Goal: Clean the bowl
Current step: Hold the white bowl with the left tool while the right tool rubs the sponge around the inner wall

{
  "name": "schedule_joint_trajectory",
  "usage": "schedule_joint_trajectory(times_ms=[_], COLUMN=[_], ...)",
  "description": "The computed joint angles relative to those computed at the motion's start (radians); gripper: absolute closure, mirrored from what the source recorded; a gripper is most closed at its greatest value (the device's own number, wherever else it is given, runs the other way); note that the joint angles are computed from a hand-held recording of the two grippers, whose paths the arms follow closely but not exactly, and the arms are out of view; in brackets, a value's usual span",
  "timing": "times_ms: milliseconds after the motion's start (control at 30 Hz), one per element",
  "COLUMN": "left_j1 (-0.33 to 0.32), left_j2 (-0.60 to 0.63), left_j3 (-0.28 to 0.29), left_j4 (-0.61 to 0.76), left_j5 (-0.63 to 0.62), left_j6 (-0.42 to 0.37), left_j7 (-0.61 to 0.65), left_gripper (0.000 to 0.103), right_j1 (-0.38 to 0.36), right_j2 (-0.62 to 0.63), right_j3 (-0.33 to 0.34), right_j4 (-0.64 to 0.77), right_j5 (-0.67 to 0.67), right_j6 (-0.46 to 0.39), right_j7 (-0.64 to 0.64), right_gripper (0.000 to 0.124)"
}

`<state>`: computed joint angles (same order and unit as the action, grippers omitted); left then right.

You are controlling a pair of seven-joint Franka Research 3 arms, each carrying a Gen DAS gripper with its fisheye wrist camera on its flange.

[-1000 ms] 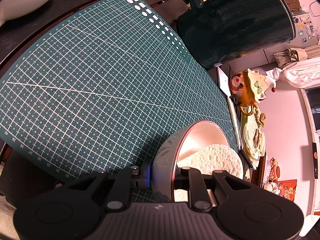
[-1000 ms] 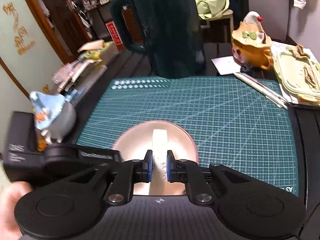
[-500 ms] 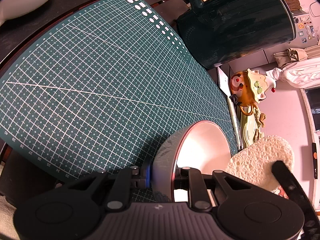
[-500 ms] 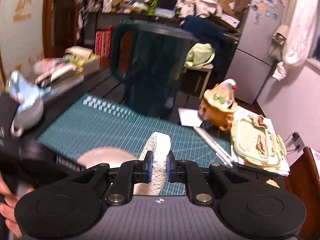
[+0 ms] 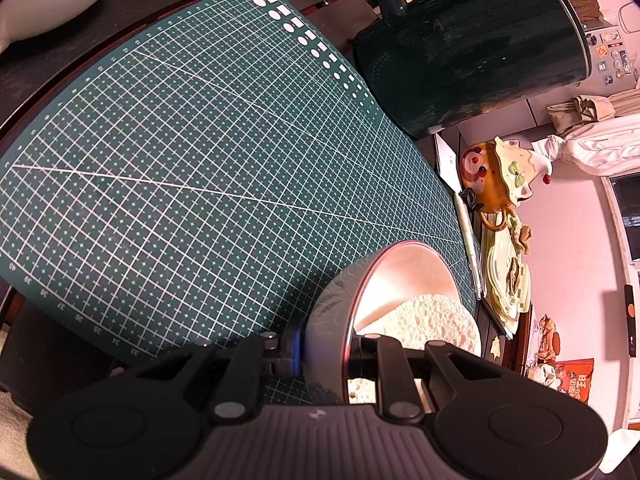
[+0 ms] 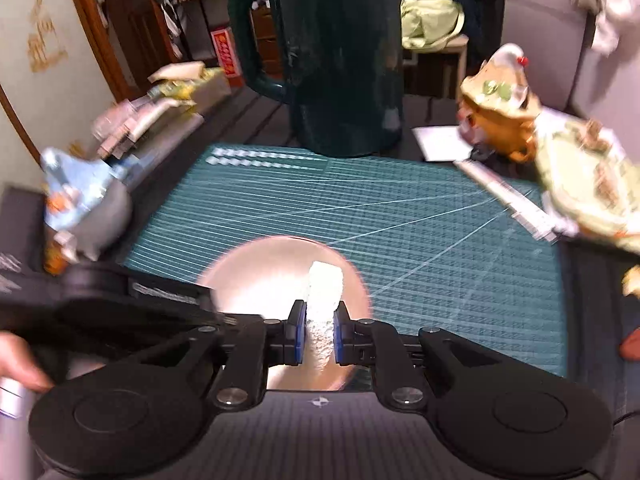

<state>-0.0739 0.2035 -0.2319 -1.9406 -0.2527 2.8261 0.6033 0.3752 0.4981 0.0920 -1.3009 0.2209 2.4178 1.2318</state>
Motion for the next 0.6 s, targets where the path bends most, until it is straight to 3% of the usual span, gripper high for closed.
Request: schedule_joint_trajectory(times_ms=[100, 300, 367, 433, 533, 600], left_j1=[-0.001, -0.005, -0.008, -0.006, -0.005, -0.008], left_j2=[0.003, 0.002, 0.003, -0.001, -0.008, -0.011], left_j3=[0.000, 0.001, 0.003, 0.001, 0.000, 0.001], left_j4=[0.006, 0.009, 0.013, 0.007, -0.003, -0.004], left_j5=[0.004, 0.013, 0.019, 0.018, 0.011, 0.015], left_j6=[-0.003, -0.007, -0.009, -0.008, -0.005, -0.006], left_j7=[-0.004, -0.015, -0.023, -0.020, -0.015, -0.020], left_gripper=[0.085, 0.085, 0.085, 0.085, 0.085, 0.085], right_j1=[0.019, 0.074, 0.066, 0.027, -0.082, -0.110], right_j2=[-0.033, -0.109, -0.107, -0.099, -0.053, -0.012], right_j3=[-0.010, -0.061, -0.060, -0.025, 0.072, 0.086], right_j4=[-0.062, -0.199, -0.188, -0.158, -0.035, 0.044], right_j5=[-0.040, -0.185, -0.185, -0.119, 0.124, 0.217], right_j6=[0.074, 0.317, 0.337, 0.314, 0.122, -0.005], right_j7=[-0.021, -0.011, 0.007, -0.003, -0.046, -0.035], right_gripper=[0.112, 0.112, 0.112, 0.112, 0.112, 0.112])
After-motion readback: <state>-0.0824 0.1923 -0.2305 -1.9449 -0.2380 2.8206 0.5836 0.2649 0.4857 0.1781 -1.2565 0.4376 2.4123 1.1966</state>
